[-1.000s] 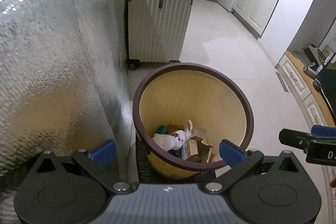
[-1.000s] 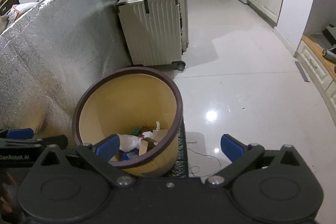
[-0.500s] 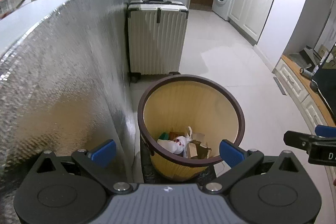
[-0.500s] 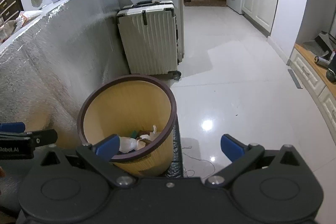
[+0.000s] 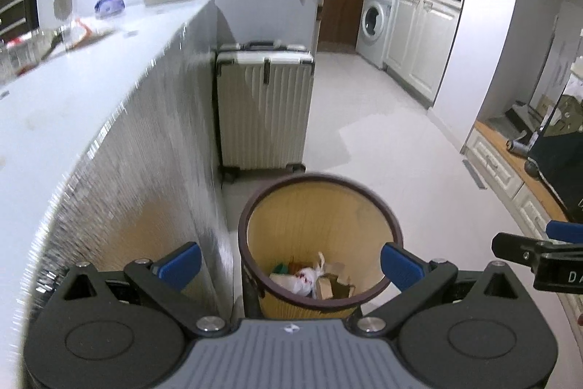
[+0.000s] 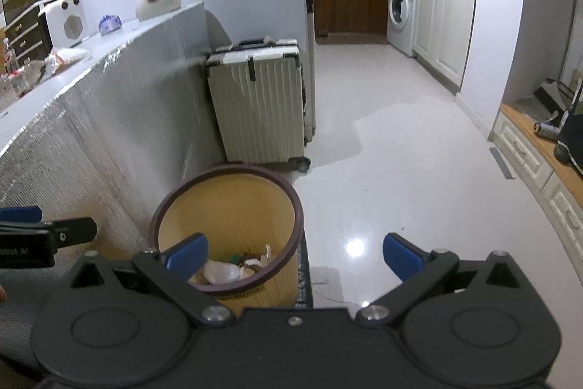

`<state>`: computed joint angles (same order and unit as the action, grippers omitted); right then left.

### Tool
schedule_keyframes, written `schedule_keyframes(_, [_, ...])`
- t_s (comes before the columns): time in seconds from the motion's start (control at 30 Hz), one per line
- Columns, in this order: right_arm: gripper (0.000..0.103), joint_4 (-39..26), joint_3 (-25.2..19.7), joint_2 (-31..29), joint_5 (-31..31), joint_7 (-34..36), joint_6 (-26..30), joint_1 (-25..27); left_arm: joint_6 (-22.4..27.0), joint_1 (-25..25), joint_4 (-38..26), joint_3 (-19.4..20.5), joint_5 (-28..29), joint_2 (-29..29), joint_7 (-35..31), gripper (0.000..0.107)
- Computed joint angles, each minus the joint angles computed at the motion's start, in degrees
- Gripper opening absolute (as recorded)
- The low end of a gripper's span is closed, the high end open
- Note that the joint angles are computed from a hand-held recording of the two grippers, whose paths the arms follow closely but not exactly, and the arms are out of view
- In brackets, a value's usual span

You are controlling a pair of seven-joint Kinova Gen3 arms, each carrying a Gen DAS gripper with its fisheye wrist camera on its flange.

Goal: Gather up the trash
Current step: 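Raise both open tools above the wastebasket, then move both open tools up to the table toward the bottle and clear bag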

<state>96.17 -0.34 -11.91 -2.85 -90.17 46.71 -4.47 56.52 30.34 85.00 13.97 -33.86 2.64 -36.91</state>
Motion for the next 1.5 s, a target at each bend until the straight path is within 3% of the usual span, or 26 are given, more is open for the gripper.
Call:
schedule_keyframes(0.2, [0.103,-0.6,-0.7,-2.3,0.4,-0.8,-1.3,-0.3,-1.7,-0.6,0.2,0.7,-1.5,-2.8,0.1,0.103])
schedule_keyframes(0.5, [0.103,-2.1,-1.9,-4.2,-0.1,-1.3,-4.9,-2.2,-1.8,-3.0,-0.2,5.1,-9.5,-7.3,2.5,0.103])
schedule_keyframes(0.77, [0.103,-4.8,-4.2,-3.3,0.6,-2.6,-8.9,-3.8,-2.0,-9.2,-0.4,8.2,-13.4,-12.0,1.6,0.103])
schedule_keyframes(0.97, [0.103,-8.8,-7.2,-0.5,3.1,-5.1,-10.5,-5.1,-2.9,-15.0,-1.4,8.1,-13.0,-14.2,-2.2,0.103])
schedule_keyframes(1.2, [0.103,-14.7,-9.9,4.3,6.6,-9.4,-10.5,-8.0,-4.5,-20.6,-3.1,4.3,-7.5,-15.3,-9.7,0.103])
schedule_keyframes(1.5, [0.103,-27.9,-10.2,14.2,13.9,-16.0,-5.4,-15.3,-8.3,-27.3,-7.4,-6.9,5.9,-13.5,-24.0,0.103])
